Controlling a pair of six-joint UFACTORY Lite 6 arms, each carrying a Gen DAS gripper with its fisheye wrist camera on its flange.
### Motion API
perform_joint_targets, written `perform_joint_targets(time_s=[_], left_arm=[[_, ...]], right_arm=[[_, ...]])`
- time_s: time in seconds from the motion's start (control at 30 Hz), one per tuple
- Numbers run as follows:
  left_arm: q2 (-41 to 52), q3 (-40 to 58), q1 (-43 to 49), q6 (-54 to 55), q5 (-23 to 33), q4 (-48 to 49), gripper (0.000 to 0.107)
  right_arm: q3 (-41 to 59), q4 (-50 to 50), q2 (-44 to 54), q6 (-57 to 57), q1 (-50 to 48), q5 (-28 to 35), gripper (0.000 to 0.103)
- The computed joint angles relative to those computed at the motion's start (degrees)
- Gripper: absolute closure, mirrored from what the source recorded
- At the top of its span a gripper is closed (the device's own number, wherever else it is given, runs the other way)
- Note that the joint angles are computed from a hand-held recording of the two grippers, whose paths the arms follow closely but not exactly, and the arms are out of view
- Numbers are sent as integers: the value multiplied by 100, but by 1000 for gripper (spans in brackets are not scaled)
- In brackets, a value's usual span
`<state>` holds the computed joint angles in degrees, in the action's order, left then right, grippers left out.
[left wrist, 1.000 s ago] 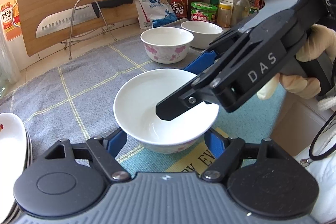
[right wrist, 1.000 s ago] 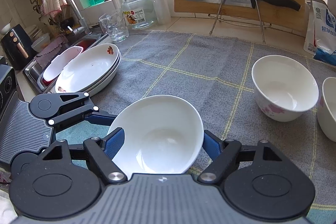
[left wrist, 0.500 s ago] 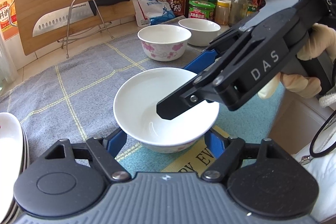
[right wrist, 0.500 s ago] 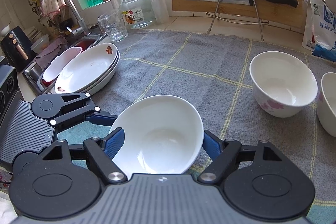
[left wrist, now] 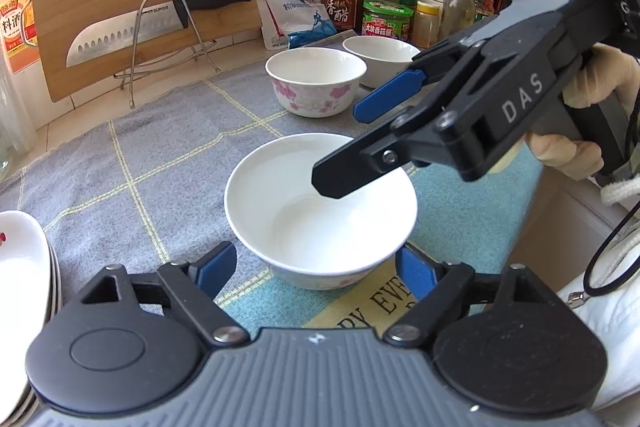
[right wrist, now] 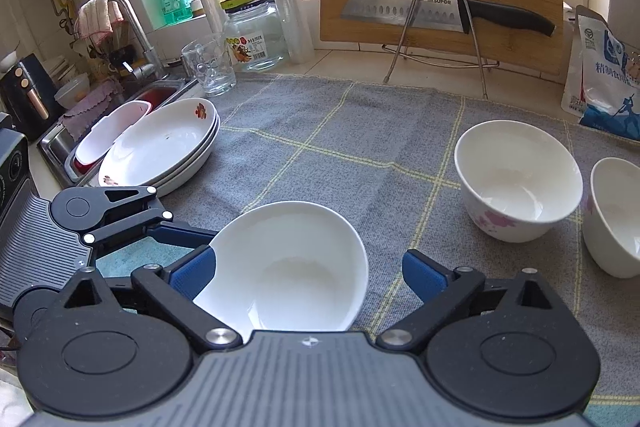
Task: Organize plates and bowls
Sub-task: 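Lower the bowl onto the towel and open the right tool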
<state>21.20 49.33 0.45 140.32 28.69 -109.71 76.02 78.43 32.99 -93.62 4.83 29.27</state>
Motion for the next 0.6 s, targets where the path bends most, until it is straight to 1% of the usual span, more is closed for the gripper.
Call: perform_joint_targets(time_s=[0.1, 0.23, 0.33, 0.37, 0.4, 0.47, 0.6], left_arm=[[-182, -51, 75, -349, -13, 410, 20], [-387, 103, 191, -1366, -10, 1526, 18], [-478, 335, 182, -1905, -90, 2038, 17], [-488, 437, 133, -2077, -192, 2119, 13], [-483, 556, 54, -2213, -340, 2135, 13], [-421, 789, 1, -2169, -348, 1987, 13], [115, 1723, -180, -2396, -340, 2093, 12]], right_arm=[[-4, 81, -39, -105, -71, -24, 2], [-30, 327, -88, -379, -164, -139, 2], [-23, 546, -94, -681, -205, -419, 1], [-55, 730, -116, -921, -191, -616, 1], [-113, 1105, -143, -1352, -186, -848, 1], [-93, 1590, -98, -1884, -233, -1107, 1], [86, 2230, 138, -2519, -426, -1300, 1]])
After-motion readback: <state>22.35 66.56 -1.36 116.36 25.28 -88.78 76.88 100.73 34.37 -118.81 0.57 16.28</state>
